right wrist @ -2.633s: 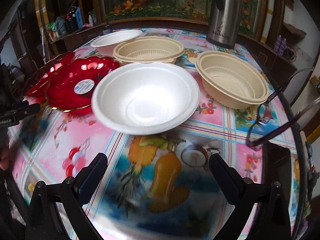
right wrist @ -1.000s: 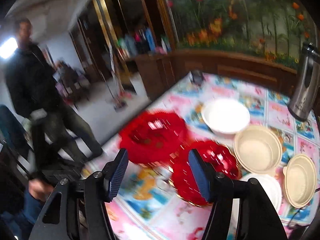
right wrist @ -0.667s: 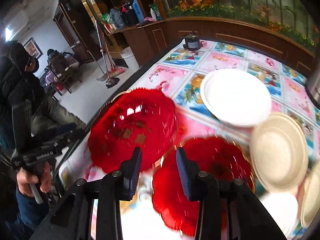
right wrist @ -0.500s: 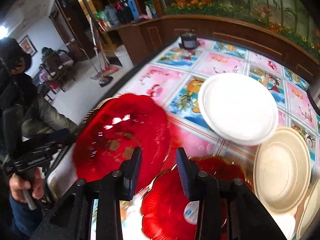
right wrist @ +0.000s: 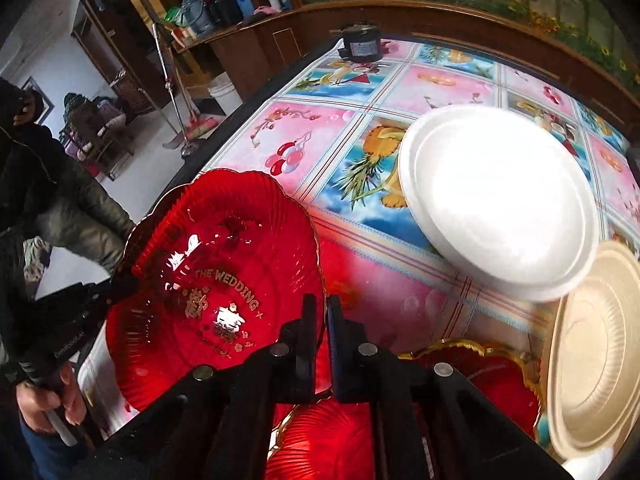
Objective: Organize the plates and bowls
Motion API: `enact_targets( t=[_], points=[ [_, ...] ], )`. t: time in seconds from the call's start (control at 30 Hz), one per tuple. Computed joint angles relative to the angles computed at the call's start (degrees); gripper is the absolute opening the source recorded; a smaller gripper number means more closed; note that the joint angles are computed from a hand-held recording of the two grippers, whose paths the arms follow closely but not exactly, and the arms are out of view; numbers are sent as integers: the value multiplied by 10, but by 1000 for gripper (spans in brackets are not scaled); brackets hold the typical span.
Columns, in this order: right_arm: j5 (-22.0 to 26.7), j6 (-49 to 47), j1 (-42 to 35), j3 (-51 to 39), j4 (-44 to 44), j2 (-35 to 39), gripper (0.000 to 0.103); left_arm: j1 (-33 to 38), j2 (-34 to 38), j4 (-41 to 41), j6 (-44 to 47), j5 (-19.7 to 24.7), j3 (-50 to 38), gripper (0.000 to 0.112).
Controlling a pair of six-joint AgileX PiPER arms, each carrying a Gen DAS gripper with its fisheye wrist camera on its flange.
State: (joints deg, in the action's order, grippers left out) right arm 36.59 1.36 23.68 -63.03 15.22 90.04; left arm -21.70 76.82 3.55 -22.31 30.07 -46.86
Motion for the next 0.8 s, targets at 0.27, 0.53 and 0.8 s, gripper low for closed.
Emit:
enact_targets(
  t=[0.27,0.53,0.8],
  points=[
    [-3,19,53,52,20,-63,6,16,-136,-15,4,27,95,10],
    [-40,77,134,147,9,-131,7,-46,-238,68,-110,80,140,14],
    [-69,29,126,196,71,-156,7,-86,-239,109,-185,83,145,18]
  ],
)
